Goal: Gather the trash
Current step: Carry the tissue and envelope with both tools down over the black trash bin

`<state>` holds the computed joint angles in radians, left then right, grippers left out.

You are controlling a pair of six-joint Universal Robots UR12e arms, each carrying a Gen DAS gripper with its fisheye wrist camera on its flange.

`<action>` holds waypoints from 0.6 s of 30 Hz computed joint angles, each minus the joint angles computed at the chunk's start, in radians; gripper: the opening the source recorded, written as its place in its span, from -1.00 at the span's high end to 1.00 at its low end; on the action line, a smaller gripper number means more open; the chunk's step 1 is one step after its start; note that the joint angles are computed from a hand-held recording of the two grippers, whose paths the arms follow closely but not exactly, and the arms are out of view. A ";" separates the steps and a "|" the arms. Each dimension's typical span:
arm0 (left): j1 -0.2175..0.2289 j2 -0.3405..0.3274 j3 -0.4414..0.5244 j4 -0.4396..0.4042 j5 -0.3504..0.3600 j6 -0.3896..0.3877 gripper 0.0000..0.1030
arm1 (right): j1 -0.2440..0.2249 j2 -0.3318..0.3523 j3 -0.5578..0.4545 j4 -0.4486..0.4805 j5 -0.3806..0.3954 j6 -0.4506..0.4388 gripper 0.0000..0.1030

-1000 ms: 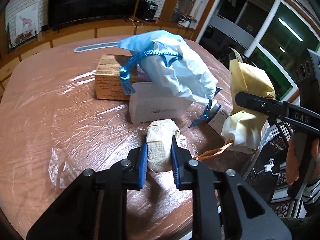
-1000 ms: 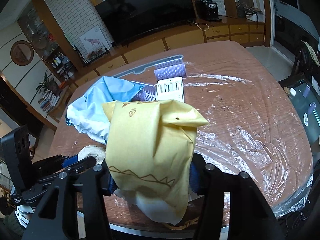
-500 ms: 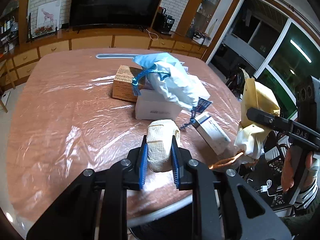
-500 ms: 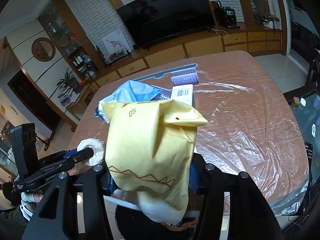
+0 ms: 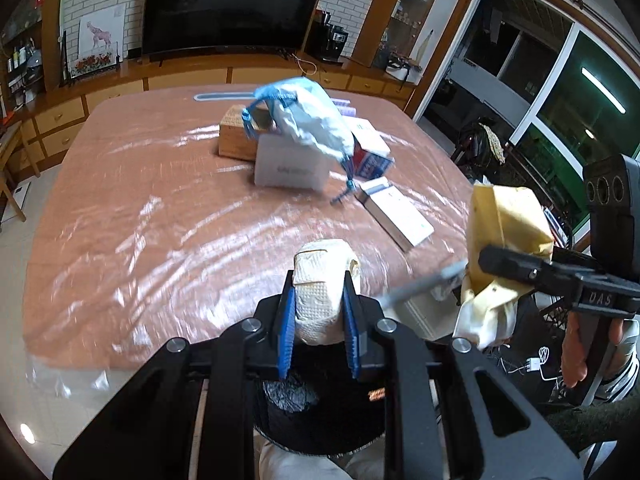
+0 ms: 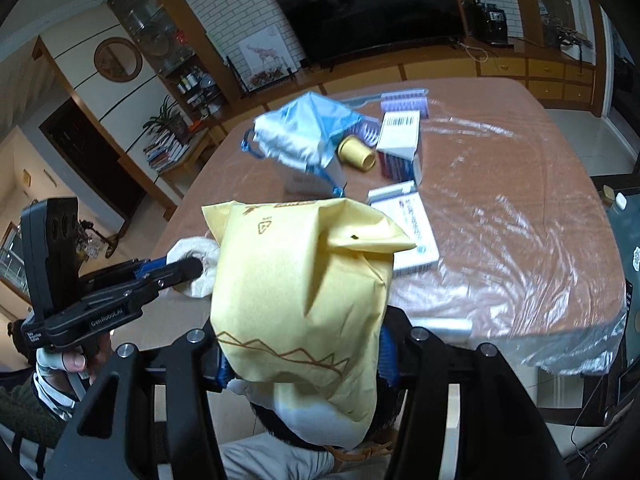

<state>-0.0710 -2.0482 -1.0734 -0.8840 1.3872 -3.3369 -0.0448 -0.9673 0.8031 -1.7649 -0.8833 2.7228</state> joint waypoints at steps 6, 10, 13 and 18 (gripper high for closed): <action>-0.017 0.028 -0.052 -0.013 0.007 0.010 0.55 | -0.003 -0.042 0.065 0.069 -0.019 -0.094 -0.02; -0.023 0.039 -0.074 -0.028 0.003 0.010 0.55 | -0.003 -0.064 0.108 0.086 -0.048 -0.128 -0.02; -0.026 0.042 -0.084 -0.041 0.002 0.008 0.55 | -0.003 -0.068 0.121 0.102 -0.064 -0.138 -0.02; -0.030 0.048 -0.108 -0.053 0.004 0.012 0.55 | 0.001 -0.072 0.142 0.117 -0.091 -0.151 -0.02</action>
